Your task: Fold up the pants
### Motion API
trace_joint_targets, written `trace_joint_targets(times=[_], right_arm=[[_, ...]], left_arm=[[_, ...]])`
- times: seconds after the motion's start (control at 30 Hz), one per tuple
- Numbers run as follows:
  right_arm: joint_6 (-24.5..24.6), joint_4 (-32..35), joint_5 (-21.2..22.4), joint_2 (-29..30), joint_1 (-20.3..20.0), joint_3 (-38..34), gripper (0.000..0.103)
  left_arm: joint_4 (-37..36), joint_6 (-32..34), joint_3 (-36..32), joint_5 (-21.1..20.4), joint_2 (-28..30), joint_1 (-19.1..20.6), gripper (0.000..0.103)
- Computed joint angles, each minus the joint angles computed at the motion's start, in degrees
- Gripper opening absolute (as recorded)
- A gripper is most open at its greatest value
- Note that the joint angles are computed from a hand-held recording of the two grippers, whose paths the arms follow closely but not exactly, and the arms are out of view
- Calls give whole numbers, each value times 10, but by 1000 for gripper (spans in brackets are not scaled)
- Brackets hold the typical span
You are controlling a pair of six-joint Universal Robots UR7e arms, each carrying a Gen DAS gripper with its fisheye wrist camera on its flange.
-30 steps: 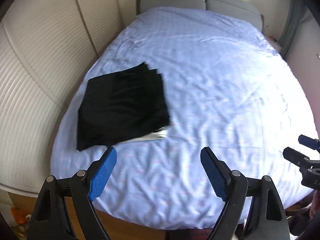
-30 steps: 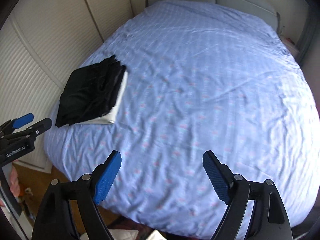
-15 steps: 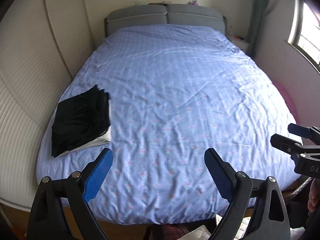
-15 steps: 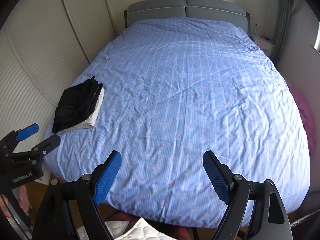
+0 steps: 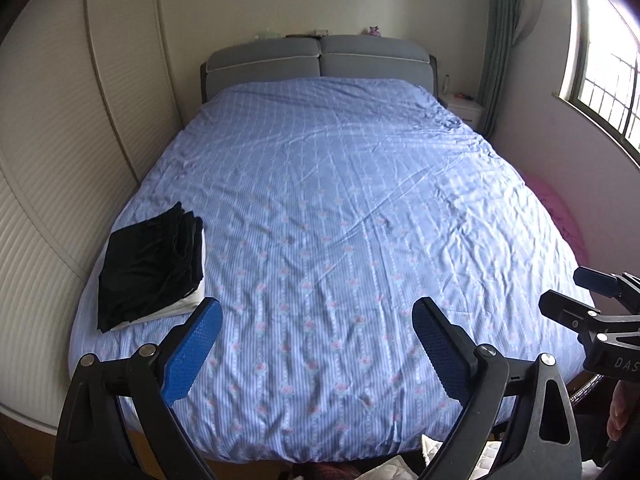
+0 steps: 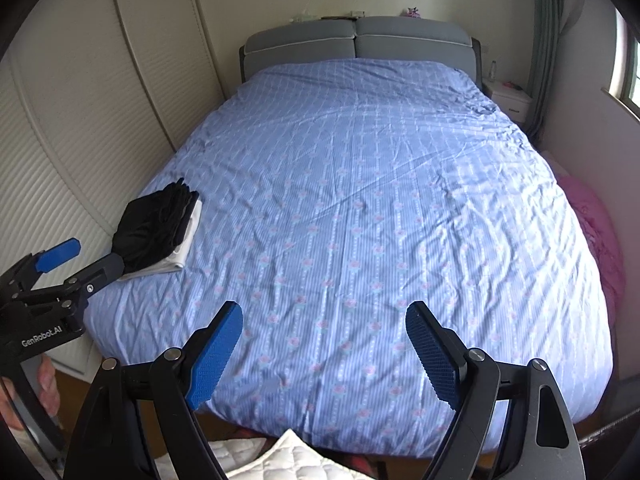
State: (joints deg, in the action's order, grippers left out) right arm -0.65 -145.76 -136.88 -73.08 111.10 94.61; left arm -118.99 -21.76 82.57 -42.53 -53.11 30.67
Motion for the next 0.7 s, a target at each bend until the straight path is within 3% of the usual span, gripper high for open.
trace_joint_targets(times=[0.7], right_arm=[[3, -20, 2, -20, 3, 10, 85]], left_arm=[[-18, 14, -6, 9, 9, -25, 103]])
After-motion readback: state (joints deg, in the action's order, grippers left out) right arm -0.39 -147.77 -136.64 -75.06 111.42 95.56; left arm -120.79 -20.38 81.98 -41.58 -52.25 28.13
